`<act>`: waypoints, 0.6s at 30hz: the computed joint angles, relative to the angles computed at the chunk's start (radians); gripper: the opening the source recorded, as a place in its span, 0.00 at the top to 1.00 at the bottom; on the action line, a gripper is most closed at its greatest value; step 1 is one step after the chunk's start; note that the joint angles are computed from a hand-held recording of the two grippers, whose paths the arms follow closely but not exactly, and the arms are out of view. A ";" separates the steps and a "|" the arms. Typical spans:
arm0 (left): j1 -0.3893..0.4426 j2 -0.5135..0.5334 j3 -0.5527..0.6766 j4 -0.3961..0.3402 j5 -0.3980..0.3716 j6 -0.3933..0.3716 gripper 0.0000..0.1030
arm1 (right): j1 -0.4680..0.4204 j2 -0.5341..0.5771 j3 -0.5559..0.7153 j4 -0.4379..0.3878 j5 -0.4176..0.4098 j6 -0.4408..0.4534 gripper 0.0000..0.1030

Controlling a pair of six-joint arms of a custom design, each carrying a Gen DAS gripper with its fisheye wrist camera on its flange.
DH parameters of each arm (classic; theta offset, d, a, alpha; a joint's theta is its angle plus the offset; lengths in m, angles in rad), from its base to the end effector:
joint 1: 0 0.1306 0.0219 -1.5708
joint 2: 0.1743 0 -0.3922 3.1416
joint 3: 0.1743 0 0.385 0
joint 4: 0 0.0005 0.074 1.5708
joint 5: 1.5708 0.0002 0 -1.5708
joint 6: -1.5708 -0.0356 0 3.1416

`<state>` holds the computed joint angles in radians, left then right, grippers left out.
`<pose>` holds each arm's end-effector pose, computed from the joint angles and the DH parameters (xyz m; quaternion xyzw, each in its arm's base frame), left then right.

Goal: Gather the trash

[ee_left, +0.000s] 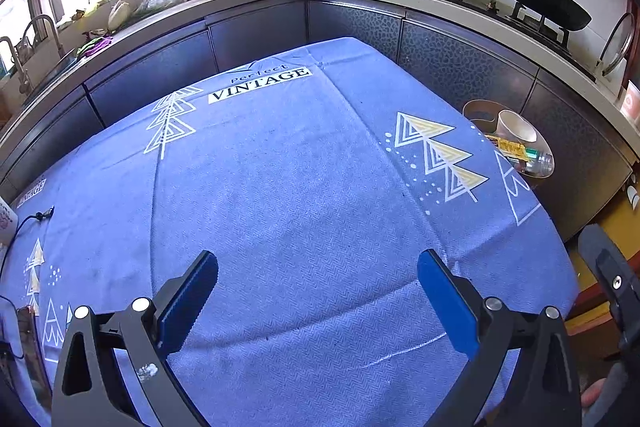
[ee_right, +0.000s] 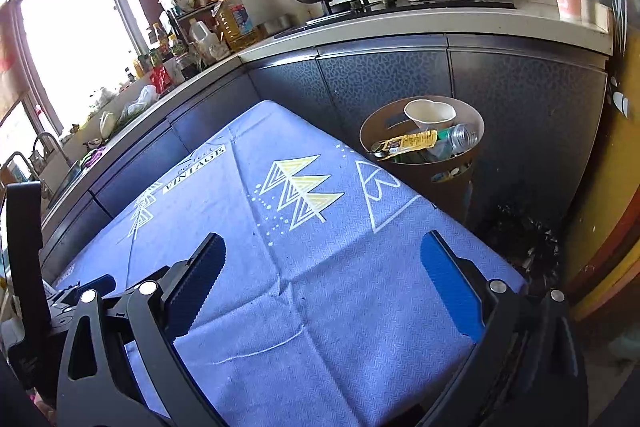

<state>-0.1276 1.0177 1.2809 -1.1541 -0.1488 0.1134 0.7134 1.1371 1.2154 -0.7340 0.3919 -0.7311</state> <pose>0.3151 -0.0356 0.5101 -0.0181 0.9403 0.0296 0.3385 0.3039 0.2444 0.4745 0.0938 0.8792 0.1554 0.4406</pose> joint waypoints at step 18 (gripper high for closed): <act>-0.020 0.001 0.000 -0.005 -0.062 -0.013 0.04 | -0.002 0.004 -0.012 -0.032 -0.046 -0.026 0.06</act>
